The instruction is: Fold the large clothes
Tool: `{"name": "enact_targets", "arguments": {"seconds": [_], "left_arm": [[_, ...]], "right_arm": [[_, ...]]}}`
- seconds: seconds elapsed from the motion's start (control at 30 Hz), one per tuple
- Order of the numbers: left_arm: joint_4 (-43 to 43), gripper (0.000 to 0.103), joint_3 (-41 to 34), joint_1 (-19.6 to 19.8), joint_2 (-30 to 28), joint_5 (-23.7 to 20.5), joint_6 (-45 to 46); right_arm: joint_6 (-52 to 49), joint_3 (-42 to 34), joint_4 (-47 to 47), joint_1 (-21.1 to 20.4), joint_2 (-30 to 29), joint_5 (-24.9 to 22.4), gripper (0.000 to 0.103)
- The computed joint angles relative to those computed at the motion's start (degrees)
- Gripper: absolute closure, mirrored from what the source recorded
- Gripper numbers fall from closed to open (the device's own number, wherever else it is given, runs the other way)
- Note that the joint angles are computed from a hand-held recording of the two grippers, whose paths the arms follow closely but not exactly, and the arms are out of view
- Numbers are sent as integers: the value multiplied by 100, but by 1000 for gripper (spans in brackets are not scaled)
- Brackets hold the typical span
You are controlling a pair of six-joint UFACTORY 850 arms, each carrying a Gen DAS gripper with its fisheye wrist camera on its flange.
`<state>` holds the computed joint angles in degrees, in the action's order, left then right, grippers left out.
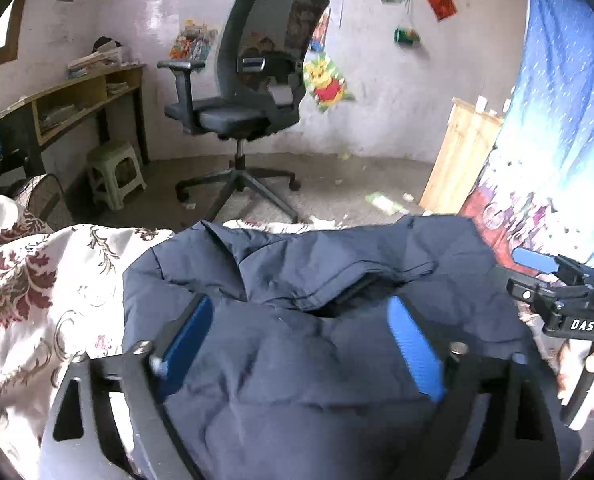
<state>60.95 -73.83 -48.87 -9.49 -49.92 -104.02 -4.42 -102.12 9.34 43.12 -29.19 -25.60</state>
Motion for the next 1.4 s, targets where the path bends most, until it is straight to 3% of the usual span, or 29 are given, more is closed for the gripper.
{"name": "enact_targets", "arguments": {"seconds": [0.07, 0.33, 0.5, 0.73, 0.8, 0.97, 1.17, 1.4], "left_arm": [[317, 5, 53, -255, 109, -311, -304], [556, 4, -100, -1144, 220, -1443, -595], [653, 4, -183, -1615, 235, -1969, -832], [525, 4, -393, -2090, 185, -2403, -1166], [487, 4, -470, -2248, 151, -2585, -1277], [256, 4, -705, -2550, 12, -2978, -1273], [-103, 4, -1002, -2986, -289, -3558, -1179], [-439, 4, -922, -3395, -426, -3766, -1508]], "right_arm": [[91, 316, -135, 73, 300, 182, 2], [-136, 1453, -38, 259, 1420, 725, 1], [-320, 2099, 52, 373, 2031, 1204, 0], [-748, 2827, 469, 501, 2777, 1512, 0], [-856, 2987, 583, 508, 2955, 1520, 0], [85, 3349, -346, 585, 3370, 1408, 0], [643, 3907, -827, 649, 3951, 1310, 0], [1528, 4680, -1708, 838, 4667, 1141, 0]]}}
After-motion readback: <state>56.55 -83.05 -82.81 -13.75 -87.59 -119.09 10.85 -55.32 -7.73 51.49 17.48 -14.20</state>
